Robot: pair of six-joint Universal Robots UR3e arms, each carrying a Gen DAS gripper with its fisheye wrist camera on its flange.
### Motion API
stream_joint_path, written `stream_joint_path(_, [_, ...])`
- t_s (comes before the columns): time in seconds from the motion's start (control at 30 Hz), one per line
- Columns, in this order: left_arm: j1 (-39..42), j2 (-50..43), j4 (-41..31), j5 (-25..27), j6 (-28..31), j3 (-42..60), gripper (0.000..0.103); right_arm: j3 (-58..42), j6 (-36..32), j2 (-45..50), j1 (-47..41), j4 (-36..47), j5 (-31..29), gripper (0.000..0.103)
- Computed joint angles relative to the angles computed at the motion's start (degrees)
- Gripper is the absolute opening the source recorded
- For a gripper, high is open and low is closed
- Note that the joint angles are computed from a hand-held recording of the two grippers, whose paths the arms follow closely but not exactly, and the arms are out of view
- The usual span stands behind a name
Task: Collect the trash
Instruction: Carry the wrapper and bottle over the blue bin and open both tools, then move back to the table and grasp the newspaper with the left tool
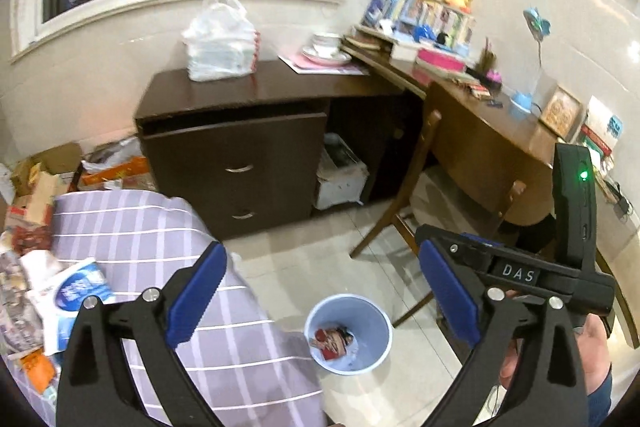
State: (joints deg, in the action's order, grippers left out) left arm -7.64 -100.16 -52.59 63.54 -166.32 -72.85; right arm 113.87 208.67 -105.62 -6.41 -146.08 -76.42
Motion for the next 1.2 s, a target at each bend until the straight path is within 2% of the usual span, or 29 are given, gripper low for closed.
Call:
stream_joint_path(0.37, [12.9,9.8,-1.1,-4.1,2.5,-7.1,0.095,-20.1,1.8,16.1,15.5,1.8,-7.1,0.097])
stream_joint_path(0.67, [24.8,16.2,0.1,-5.5,4.6,-13.9,0.095,-38.9,1.8,29.4,25.0,7.4,-10.8,0.097])
stream_joint_path(0.83, [35.2,19.2,1.5,-6.5,7.0,-18.5,0.095,-52.0,-0.3,39.1,29.7,13.4,-12.3,0.097])
stream_joint_path(1.0, [44.5,15.3,2.5,-6.4,7.9,-17.9,0.095,-65.9,-3.6,48.9,33.9,20.5,-13.7,0.097])
stream_joint_path(1.2, [45.9,6.7,5.2,-2.5,9.5,-13.4,0.095,-85.3,-8.2,61.8,37.6,31.8,-17.2,0.097])
